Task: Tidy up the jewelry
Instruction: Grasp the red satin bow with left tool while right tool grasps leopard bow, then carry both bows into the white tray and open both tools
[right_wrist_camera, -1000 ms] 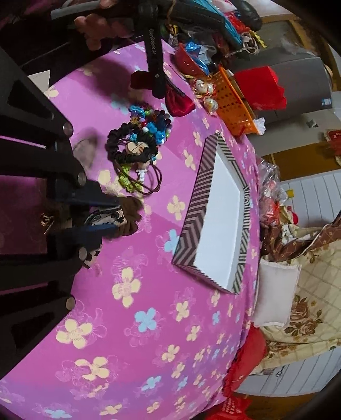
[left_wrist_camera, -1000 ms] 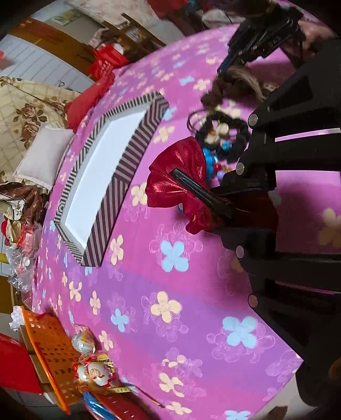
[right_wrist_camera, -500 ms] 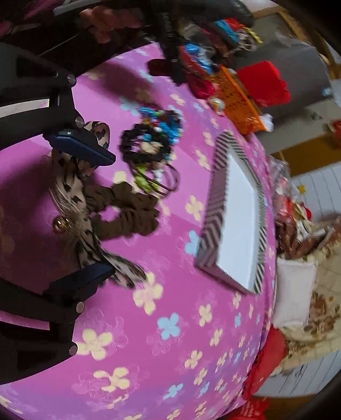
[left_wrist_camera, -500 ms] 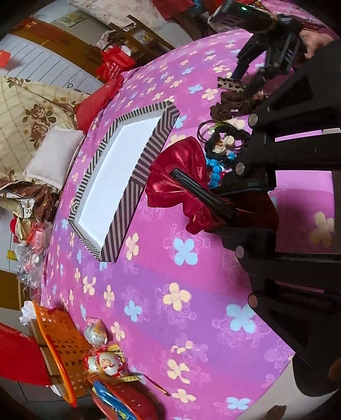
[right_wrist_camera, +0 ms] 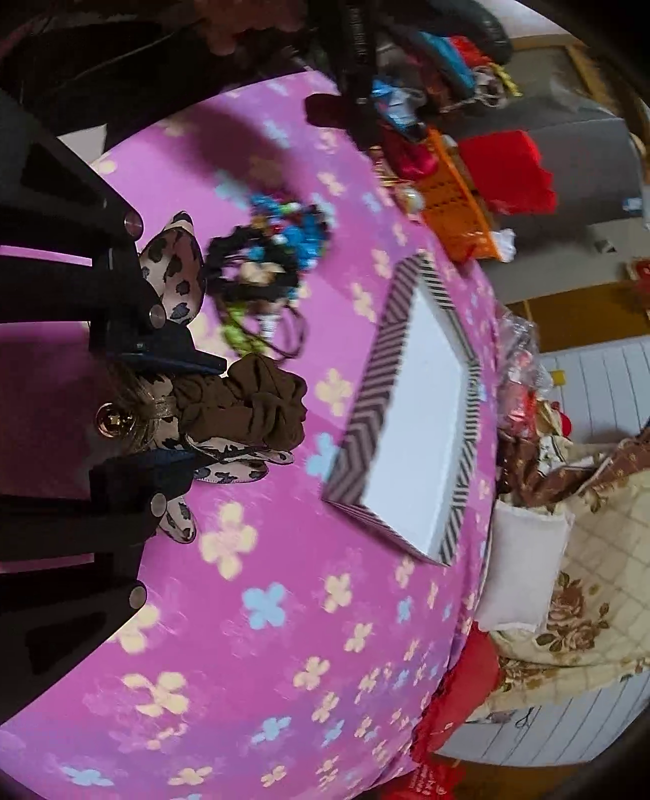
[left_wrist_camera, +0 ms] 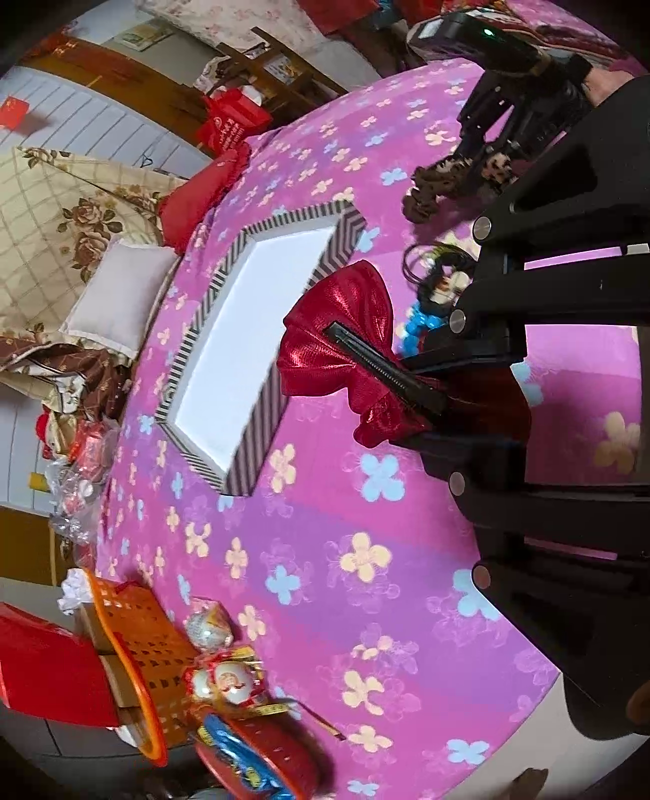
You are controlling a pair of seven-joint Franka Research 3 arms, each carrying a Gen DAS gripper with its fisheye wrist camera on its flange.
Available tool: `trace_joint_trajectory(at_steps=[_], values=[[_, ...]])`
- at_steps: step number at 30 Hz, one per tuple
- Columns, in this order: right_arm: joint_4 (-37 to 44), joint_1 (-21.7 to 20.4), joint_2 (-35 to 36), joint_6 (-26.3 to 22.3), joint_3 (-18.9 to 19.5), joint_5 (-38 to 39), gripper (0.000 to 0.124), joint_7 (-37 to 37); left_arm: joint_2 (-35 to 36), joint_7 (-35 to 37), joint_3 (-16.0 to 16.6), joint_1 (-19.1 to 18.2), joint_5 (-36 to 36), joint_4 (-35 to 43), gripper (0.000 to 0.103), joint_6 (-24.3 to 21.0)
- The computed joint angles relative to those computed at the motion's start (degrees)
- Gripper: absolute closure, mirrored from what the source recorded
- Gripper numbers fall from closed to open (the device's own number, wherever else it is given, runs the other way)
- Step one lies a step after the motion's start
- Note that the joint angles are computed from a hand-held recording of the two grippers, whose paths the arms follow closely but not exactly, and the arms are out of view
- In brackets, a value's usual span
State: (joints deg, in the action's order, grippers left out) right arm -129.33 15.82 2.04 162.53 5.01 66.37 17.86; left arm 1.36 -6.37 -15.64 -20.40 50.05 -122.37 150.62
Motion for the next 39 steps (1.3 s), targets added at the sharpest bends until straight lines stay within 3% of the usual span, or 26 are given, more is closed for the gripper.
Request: trace_joint_trajectory(at_steps=[15, 20, 29, 35, 39], values=[[13.74, -1.42, 7.25, -0.03, 1.22, -3.07, 0.098, 4.99, 7.34, 9.21, 2.39, 0.08, -3.28, 11.55, 0.085, -2.31], [22.08, -2.08, 13.94, -0.07, 1.70, -10.85, 0.098, 14.03, 12.82, 14.91, 4.39, 0.25, -5.37, 18.79, 0.085, -3.11], [35.75, -0.89, 26.61, -1.20, 0.69, -29.10, 0.097, 30.27, 26.37, 26.58, 7.31, 2.10, -18.19, 33.60, 0.085, -6.58], [39.41, -2.29, 30.55, -3.40, 1.63, -36.59, 0.097, 35.33, 31.17, 30.68, 8.34, 1.33, -21.82, 38.84, 0.085, -10.74], [38.81, -3.60, 30.45, -3.90, 2.43, -38.89, 0.097, 35.23, 31.29, 31.88, 8.46, 0.89, -22.99, 37.98, 0.085, -10.43]])
